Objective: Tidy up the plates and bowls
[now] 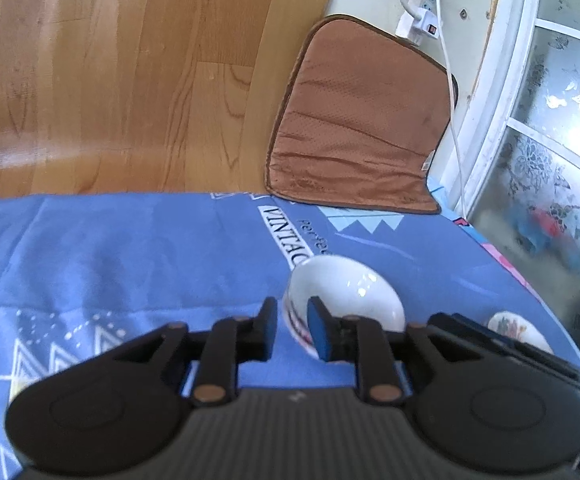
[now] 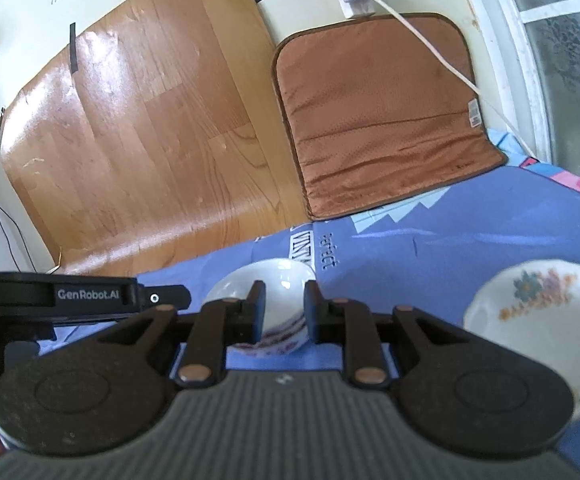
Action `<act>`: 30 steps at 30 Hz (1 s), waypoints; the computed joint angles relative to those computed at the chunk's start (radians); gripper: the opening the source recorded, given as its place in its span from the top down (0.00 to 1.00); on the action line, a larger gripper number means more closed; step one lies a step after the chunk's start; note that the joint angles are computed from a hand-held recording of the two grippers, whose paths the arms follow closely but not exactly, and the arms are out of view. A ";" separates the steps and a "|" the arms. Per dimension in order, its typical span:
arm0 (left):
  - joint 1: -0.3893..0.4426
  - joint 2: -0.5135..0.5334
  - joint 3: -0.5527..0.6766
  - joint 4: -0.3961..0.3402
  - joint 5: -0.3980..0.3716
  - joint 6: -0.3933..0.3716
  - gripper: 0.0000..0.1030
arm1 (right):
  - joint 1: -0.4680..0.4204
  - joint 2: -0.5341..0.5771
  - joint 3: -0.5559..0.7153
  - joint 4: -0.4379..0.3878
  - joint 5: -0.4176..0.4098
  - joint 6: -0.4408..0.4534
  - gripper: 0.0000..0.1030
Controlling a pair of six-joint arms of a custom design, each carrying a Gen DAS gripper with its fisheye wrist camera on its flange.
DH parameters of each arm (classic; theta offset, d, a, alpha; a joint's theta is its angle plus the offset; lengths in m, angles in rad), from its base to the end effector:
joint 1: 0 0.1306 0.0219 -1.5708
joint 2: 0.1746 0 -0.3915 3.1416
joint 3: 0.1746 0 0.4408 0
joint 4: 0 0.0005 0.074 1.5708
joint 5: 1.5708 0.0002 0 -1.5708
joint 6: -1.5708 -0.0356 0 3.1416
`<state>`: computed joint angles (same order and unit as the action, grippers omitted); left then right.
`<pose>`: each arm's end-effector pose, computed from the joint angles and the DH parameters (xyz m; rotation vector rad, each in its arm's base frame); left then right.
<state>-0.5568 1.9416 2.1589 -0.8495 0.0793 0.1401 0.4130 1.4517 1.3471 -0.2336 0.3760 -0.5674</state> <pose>0.6296 -0.3958 0.4955 0.5077 2.1835 -0.4716 0.5394 0.2216 0.4397 0.3975 1.8543 0.3113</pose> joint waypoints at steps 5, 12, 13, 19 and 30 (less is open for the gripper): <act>-0.001 -0.073 -0.117 0.044 -0.031 -0.021 0.79 | 0.017 -0.032 -0.035 -0.017 0.007 -0.033 0.76; 0.001 -0.144 -0.236 0.093 -0.053 -0.032 0.59 | 0.042 -0.047 -0.052 -0.029 -0.004 -0.064 0.76; 0.002 -0.150 -0.246 0.097 -0.055 -0.035 0.58 | 0.046 -0.048 -0.052 -0.030 -0.003 -0.065 0.74; 0.006 -0.184 -0.295 0.140 -0.086 -0.036 0.28 | 0.067 -0.045 -0.044 -0.036 0.012 -0.051 0.72; -0.007 -0.257 -0.400 0.284 -0.195 -0.096 0.00 | 0.089 -0.049 -0.040 -0.048 0.034 -0.052 0.70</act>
